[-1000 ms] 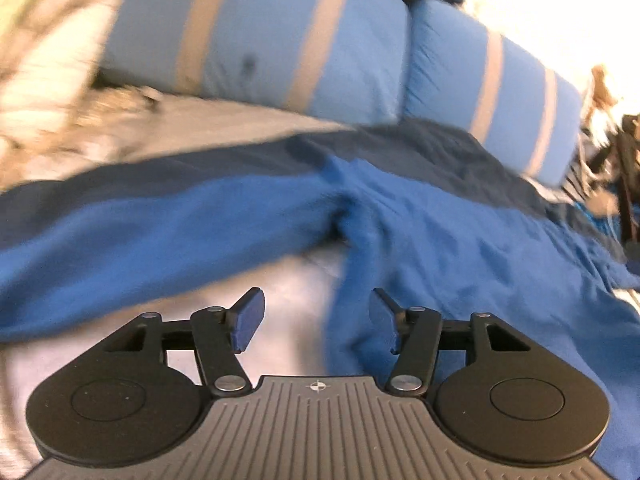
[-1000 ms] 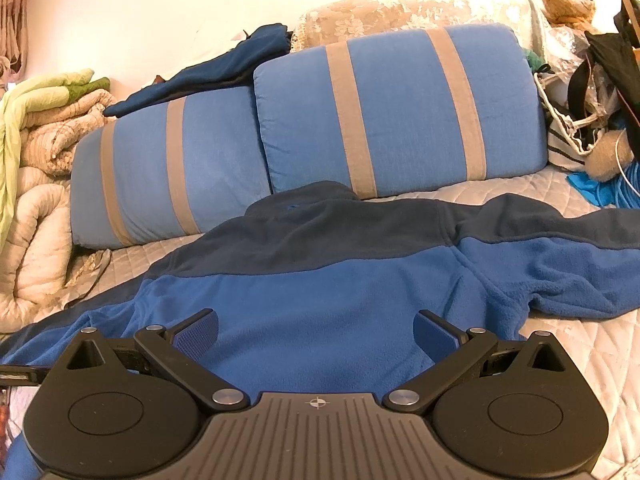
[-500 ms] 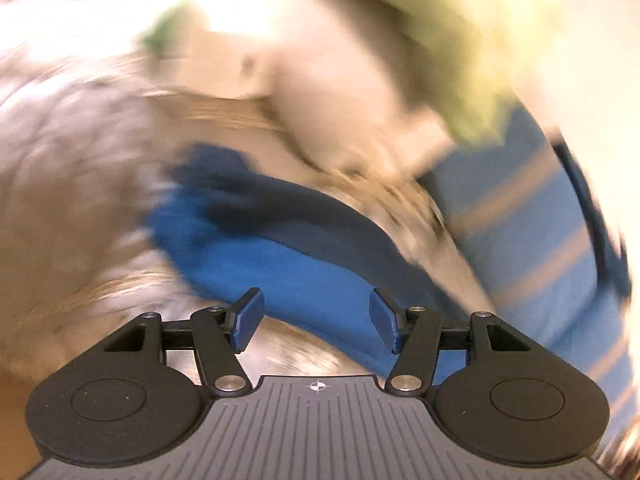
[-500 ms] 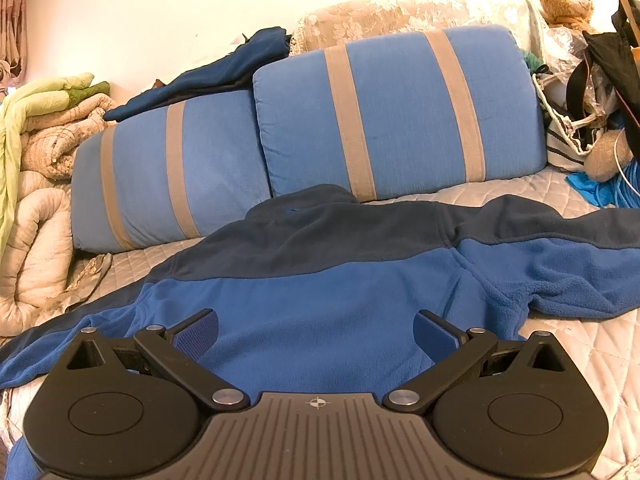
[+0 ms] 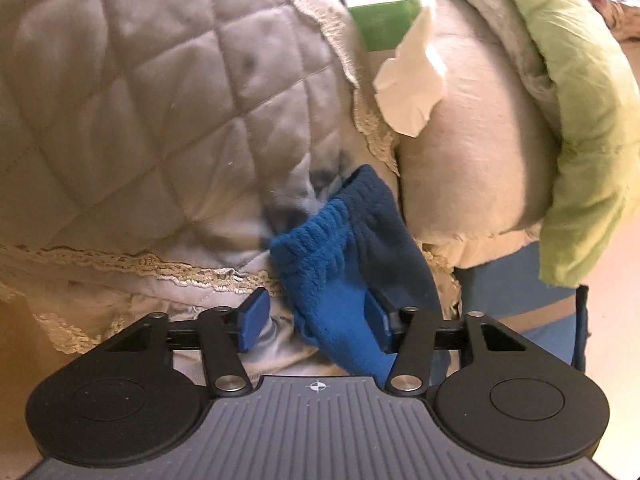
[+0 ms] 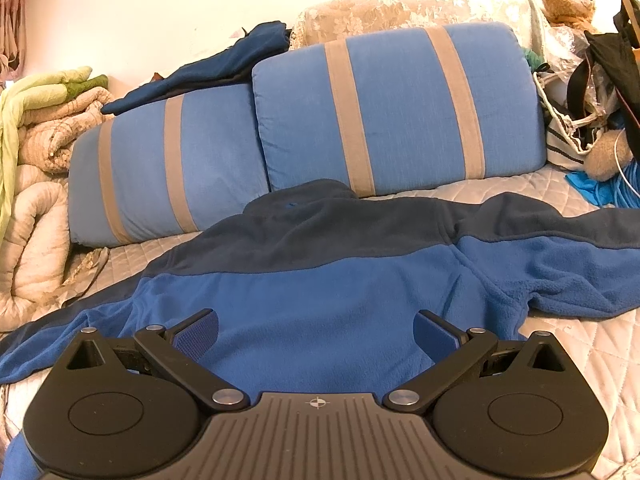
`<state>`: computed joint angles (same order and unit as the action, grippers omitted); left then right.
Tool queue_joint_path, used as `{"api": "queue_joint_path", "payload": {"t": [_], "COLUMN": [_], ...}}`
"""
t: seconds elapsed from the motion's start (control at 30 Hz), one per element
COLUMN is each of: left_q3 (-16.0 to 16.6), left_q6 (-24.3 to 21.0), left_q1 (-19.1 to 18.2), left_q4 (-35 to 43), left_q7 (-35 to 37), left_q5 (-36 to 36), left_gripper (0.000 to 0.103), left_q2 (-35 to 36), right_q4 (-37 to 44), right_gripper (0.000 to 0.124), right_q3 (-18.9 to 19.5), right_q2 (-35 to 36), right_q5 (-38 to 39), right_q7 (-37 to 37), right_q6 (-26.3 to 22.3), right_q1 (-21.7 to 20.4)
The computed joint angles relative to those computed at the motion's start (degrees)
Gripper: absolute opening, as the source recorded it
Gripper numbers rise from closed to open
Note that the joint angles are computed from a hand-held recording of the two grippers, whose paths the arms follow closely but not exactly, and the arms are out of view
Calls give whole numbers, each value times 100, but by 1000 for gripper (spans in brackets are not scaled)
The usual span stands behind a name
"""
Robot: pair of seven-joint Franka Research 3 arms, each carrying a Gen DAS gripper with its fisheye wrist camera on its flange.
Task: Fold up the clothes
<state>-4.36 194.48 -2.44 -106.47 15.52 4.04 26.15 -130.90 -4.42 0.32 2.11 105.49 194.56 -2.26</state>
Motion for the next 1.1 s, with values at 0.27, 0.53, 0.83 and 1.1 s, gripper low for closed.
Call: {"api": "queue_joint_path", "payload": {"t": [0.27,0.53,0.83,1.1], "left_q3": [-770,-609,169,32], "left_q6": [-171,-905,-1972,-2171], "left_q1": [815,786,-199,-535], "left_q4": [246,1163,3317,4112], "left_q7": [-206,391,1203,2002], "left_q5": [424,793,1182,1376], "left_gripper": [13,9,9,9], "left_q2": [213,79,596,823], "right_q4": [53,64,16,-15], "right_gripper": [103,103,103,103], "right_q3": [43,68,49,-12], "right_q2": [14,26,4,-4], "right_q5": [735,718,543,-102], "right_q7": [-690,-697,-502,95], "right_q6": [-73,-84,-1,47], "right_q1": [113,90,66,-20]}}
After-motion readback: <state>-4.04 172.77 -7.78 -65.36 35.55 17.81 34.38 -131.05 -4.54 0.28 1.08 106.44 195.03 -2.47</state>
